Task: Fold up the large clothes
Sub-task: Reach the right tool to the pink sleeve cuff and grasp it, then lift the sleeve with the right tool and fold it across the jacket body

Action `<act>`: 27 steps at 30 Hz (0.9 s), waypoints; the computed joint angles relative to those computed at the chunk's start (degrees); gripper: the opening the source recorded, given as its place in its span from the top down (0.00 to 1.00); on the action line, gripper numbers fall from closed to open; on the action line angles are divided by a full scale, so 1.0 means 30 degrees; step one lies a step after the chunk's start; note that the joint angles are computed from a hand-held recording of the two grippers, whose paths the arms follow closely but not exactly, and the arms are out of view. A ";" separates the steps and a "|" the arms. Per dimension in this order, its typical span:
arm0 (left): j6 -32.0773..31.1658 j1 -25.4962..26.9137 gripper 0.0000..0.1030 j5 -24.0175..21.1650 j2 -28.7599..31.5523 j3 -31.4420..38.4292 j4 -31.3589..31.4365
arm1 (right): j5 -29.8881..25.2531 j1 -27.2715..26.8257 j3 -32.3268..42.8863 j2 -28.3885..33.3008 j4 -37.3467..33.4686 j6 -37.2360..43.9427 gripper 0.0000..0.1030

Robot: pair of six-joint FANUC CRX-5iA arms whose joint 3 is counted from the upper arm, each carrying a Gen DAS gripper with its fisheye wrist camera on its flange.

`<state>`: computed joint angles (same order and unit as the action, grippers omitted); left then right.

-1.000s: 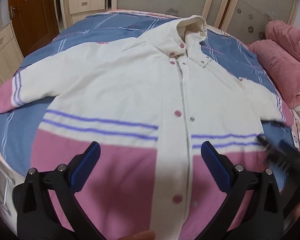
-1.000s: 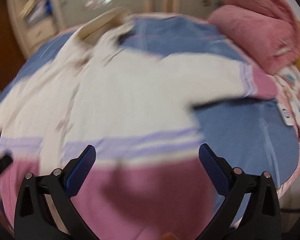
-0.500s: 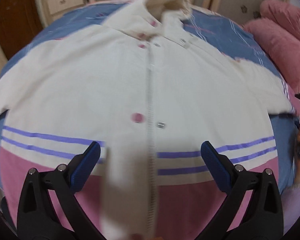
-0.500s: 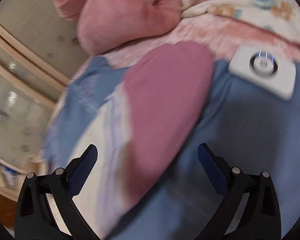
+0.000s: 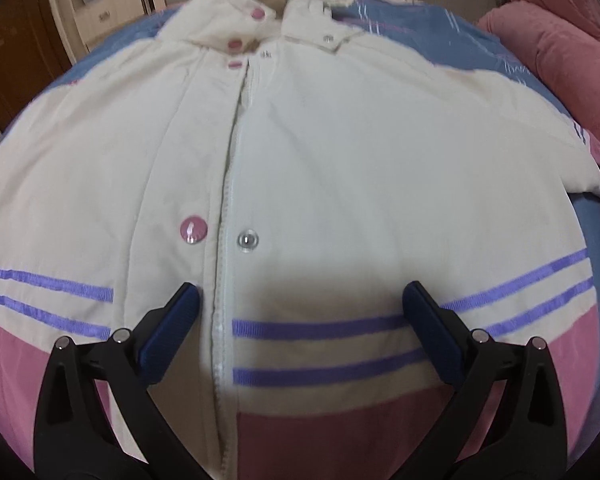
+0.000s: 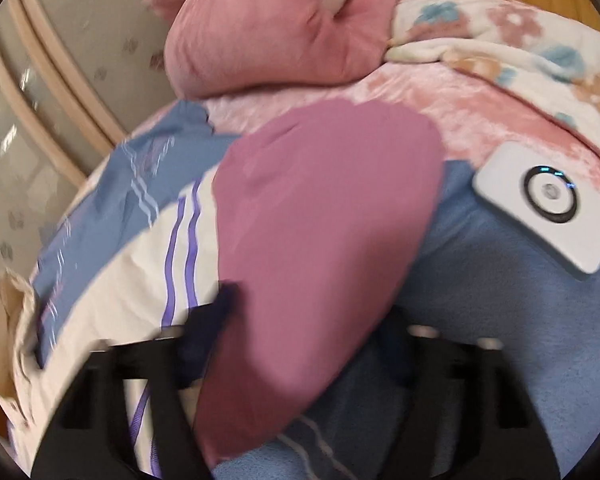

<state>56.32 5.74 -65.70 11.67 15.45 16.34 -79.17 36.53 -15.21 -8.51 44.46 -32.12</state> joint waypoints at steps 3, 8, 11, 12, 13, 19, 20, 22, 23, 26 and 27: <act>-0.1182 -0.0065 0.02 0.3138 -0.1272 -0.2534 0.0718 | 0.0090 0.0323 -0.0850 -0.0864 0.0951 -0.1361 0.78; -0.1407 0.0101 0.02 0.2970 -0.1297 -0.2557 0.1026 | 0.0900 0.1304 -0.2978 -0.2699 0.5155 -0.4370 0.90; -0.1707 0.0187 0.02 0.2807 -0.1320 -0.2562 0.1092 | -0.0130 0.2048 -0.2679 -0.2575 0.6349 -0.3624 0.90; -0.1872 0.0202 0.02 0.2611 -0.1211 -0.2416 0.1141 | -0.0096 0.2255 -0.2765 -0.2684 0.6765 -0.3762 0.91; -0.2072 0.0260 0.02 0.2347 -0.1082 -0.2254 0.1257 | 0.0075 0.2354 -0.2827 -0.2799 0.7039 -0.3969 0.92; -0.1846 0.1069 0.02 -0.0236 -0.0353 -0.0885 0.2524 | 0.3505 0.2858 -0.1232 -0.1497 1.0079 -0.1622 0.93; -0.1691 0.1351 0.02 -0.0531 -0.0340 -0.0755 0.2866 | 0.5508 0.2549 -0.1227 -0.1420 1.0758 -0.1132 0.93; -0.1190 0.1900 0.02 -0.0443 -0.0542 -0.0631 0.3108 | 1.0508 0.1931 -0.0648 -0.1026 1.1533 0.0681 0.93; -0.1080 0.2110 0.02 -0.0344 -0.0637 -0.0595 0.3164 | 1.3008 0.2157 0.0357 -0.0488 1.0640 0.3072 0.94; -0.0818 0.2782 0.02 0.0051 -0.0895 -0.0412 0.3190 | 1.9127 0.2699 0.2572 0.1395 0.7415 1.0571 0.93; -0.0708 0.2904 0.02 0.0157 -0.0970 -0.0394 0.3090 | 1.9477 0.3296 0.3344 0.1879 0.5803 1.3071 0.89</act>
